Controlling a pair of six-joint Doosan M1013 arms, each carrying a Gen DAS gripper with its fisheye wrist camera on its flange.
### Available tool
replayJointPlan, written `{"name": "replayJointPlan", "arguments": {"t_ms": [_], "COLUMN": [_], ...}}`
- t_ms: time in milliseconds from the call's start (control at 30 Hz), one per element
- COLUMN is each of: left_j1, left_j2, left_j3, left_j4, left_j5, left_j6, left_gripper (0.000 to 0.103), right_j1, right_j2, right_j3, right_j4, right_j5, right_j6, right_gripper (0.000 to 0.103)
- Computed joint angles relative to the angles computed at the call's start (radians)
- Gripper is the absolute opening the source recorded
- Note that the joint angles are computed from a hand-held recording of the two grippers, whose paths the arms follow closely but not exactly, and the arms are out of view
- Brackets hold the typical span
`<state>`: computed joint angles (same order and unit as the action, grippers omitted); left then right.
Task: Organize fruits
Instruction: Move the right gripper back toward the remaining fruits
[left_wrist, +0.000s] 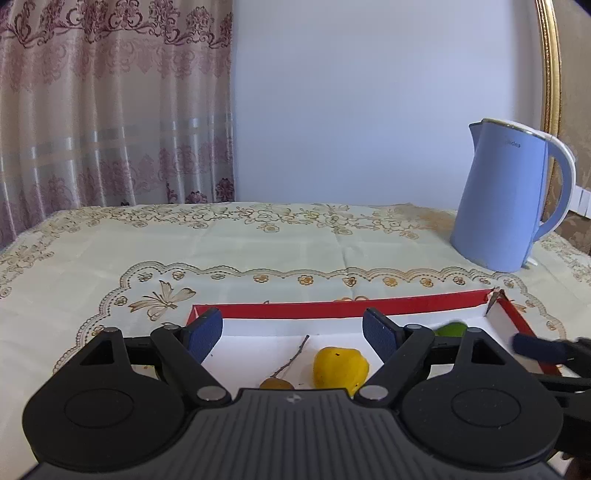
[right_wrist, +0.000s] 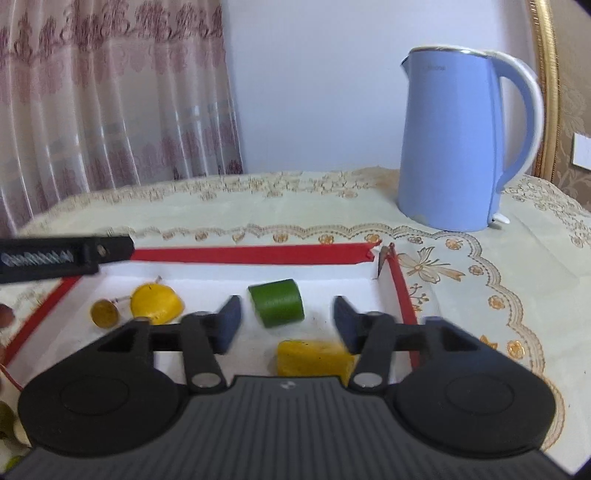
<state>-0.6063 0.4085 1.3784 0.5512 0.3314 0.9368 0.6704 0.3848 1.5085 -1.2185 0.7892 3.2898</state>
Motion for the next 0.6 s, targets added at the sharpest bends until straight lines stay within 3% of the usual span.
{"name": "replayJointPlan", "arguments": {"t_ms": [133,233,433,500,600], "left_j1": [-0.009,-0.013,0.007,0.011,0.014], "left_j2": [-0.006,-0.008,-0.024,-0.055,-0.113], "left_j3": [0.015,0.014,-0.014,0.026,0.11], "left_j4": [0.127,0.215,-0.128,-0.117,0.014], "left_j5": [-0.005,-0.002,0.08,0.059,0.015], "left_j6": [-0.119,-0.232,0.04,0.052,-0.051], "left_gripper": [0.083,0.083,0.083,0.083,0.083], "right_j1": [0.003,0.002,-0.008,-0.013,-0.009], "right_j2": [-0.016,-0.033,-0.048,-0.054,-0.059], "right_j3": [0.027,0.054,0.082,0.089,0.1], "right_j4": [-0.058,-0.117,-0.16,-0.168,-0.236], "right_j5": [-0.011,-0.044,-0.101,-0.14,-0.17], "right_j6": [0.095,0.181,0.263,0.277,0.315], "right_gripper": [0.073,0.086,0.087,0.089,0.094]}}
